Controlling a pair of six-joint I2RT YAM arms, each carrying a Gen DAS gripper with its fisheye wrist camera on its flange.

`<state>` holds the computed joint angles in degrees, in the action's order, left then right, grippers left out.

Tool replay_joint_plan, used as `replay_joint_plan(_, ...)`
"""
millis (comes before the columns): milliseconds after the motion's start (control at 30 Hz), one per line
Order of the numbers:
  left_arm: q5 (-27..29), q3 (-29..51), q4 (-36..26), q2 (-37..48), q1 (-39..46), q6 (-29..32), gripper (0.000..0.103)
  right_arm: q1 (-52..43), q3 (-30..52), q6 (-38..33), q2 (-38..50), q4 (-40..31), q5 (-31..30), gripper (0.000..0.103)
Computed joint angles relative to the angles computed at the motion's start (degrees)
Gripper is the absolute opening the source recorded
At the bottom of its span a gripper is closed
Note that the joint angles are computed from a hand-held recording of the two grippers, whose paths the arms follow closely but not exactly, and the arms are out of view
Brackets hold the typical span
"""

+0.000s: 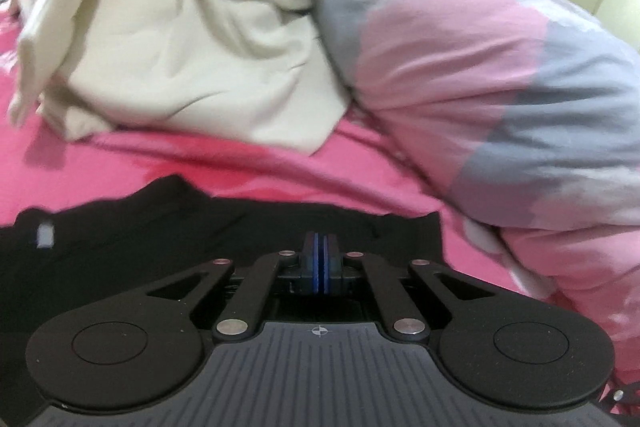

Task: Fold clothes

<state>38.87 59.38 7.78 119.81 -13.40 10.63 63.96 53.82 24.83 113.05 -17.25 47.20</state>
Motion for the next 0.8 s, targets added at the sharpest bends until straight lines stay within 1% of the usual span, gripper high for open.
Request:
replay_joint_plan(133,1.1,0.9,-1.2,0.8,1.0,-1.4,0.000,-0.1,0.2,1.4,0.7,-0.7,0.2,0.000)
replay_joint_plan(300,1.0,2.1,-4.2,0.8,1.6,-0.6,0.001,0.1,-0.3,3.0,-0.2,-1.3,0.4,0.001)
replay_joint_plan(367,1.3,3.3,-6.9,1.0,2.0,-0.8,0.003,0.0,-0.4,4.5,-0.5,-2.1,0.7,0.001)
replay_joint_plan(400,1.3,3.1,-7.0,0.9,2.3,-1.2,0.005,0.0,-0.4,5.4,-0.7,-2.5,0.8,0.001)
replay_joint_plan(433,1.3,3.0,-7.1,0.8,2.5,-1.5,0.010,0.1,-0.5,6.5,-1.1,-3.0,1.2,0.001)
replay_joint_plan(467,1.8,3.3,-7.9,0.8,2.8,-1.0,0.011,0.3,-0.8,7.3,-1.7,-3.1,1.6,0.001)
replay_joint_plan(567,2.7,4.7,-11.1,1.6,3.3,0.5,0.013,1.4,-2.3,8.1,-4.6,-0.6,2.5,0.002)
replay_joint_plan(633,2.6,5.6,-12.7,2.1,3.1,1.2,0.016,1.3,-2.1,7.4,-5.4,1.2,2.0,0.003)
replay_joint_plan(700,2.3,5.8,-12.9,2.2,2.9,0.9,0.017,-0.1,-1.6,6.3,-5.9,4.0,-0.1,0.014)
replay_joint_plan(767,2.3,6.0,-13.0,2.5,2.8,0.4,0.019,-1.9,-0.9,5.6,-5.8,6.4,-2.2,0.020)
replay_joint_plan(800,2.3,6.2,-13.1,2.6,2.7,0.2,0.019,-2.9,-0.4,5.2,-5.7,7.2,-4.3,0.026)
